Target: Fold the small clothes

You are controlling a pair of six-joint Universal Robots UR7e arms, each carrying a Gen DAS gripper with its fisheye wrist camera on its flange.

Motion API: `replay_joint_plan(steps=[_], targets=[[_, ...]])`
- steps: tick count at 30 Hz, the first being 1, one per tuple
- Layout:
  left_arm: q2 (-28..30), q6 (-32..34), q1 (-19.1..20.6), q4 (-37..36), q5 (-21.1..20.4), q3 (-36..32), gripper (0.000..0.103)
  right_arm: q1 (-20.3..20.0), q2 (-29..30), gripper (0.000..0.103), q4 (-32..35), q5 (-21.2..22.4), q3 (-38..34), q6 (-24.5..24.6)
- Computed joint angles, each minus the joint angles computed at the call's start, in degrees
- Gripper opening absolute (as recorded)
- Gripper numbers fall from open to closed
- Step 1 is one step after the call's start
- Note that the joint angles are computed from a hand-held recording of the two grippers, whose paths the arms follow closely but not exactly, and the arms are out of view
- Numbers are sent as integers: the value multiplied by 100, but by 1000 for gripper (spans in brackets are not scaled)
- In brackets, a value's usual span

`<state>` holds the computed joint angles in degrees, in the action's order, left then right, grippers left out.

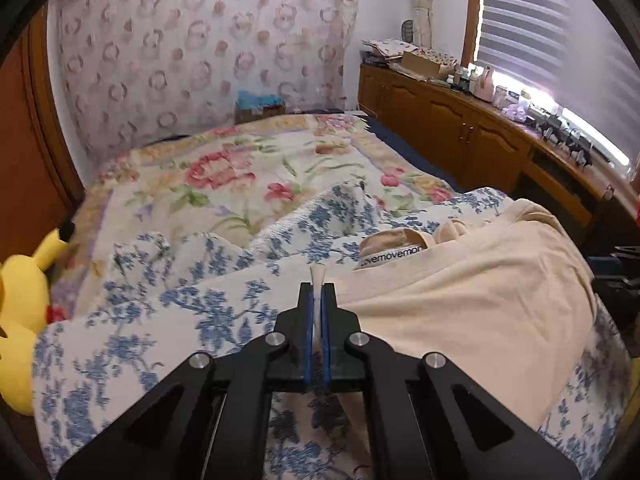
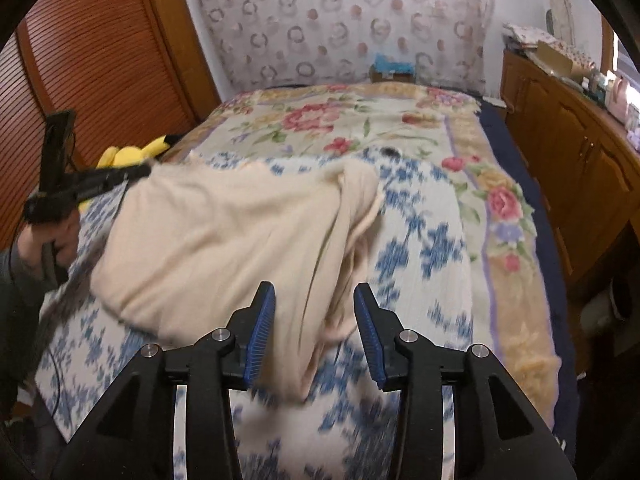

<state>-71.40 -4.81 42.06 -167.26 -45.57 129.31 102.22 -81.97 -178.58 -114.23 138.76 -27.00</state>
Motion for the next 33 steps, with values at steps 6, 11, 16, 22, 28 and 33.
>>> replay_joint_plan(steps=[6, 11, 16, 22, 28, 33], targets=[[-32, 56, -84, -75, 88, 141, 1, -135, -259, 41, 350, 55, 269, -17], [124, 104, 9, -116, 171, 52, 1, -224, -192, 13, 441, -18, 329, -235], [238, 120, 56, -182, 316, -29, 1, 109, -208, 0, -326, -815, 475, -683], [187, 179, 39, -192, 299, -10, 1, -124, -841, 0, -394, -673, 481, -412], [195, 171, -64, -123, 331, 18, 1, -47, -586, 32, -233, 56, 476, -337], [210, 106, -78, -81, 375, 22, 1, -129, -141, 32, -9, 279, 391, -163]])
